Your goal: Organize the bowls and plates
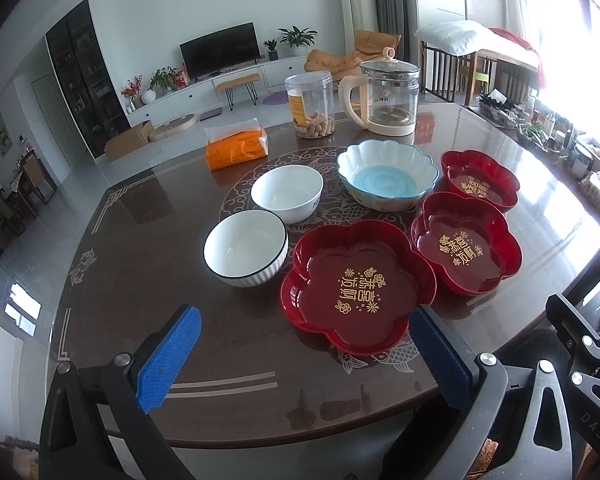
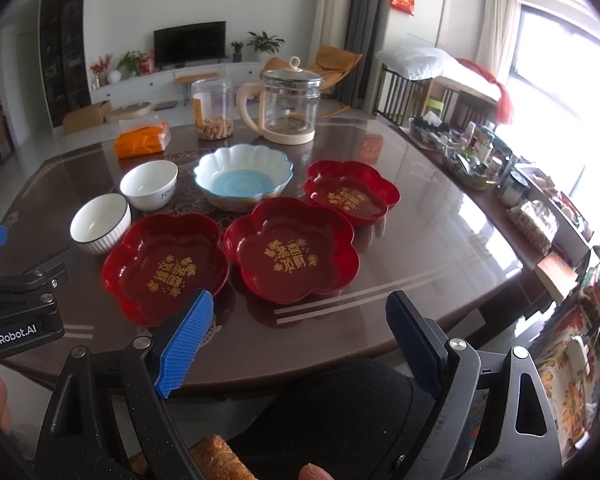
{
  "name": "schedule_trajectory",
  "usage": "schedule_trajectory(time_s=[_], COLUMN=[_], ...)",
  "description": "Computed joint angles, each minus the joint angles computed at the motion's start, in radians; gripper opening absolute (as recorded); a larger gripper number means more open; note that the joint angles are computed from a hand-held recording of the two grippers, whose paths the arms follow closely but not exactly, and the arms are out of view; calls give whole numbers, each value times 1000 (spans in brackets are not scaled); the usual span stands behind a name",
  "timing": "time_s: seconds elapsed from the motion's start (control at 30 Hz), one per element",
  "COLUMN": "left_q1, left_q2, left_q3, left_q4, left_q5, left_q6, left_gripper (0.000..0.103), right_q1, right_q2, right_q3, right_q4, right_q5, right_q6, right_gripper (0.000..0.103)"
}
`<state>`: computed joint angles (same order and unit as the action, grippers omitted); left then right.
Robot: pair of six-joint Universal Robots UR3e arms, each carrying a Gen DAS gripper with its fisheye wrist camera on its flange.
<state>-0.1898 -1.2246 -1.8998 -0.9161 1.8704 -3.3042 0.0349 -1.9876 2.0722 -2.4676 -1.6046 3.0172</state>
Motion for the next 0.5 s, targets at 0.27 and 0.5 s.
schedule_trajectory(time_s=[0.27, 0.5], left_q1=[-4, -10], left_q2=[-17, -32], left_q3=[4, 5], left_q4=[-9, -6], left_q5=[-6, -4], left_q6=[1, 0], left_gripper=[103, 103], right_q1=[-5, -12], right_q2=[0, -4], right_q3=[2, 7], right_q4=[5, 8], right_q5=[5, 10], right_q6=[-1, -4], right_gripper=[91, 91])
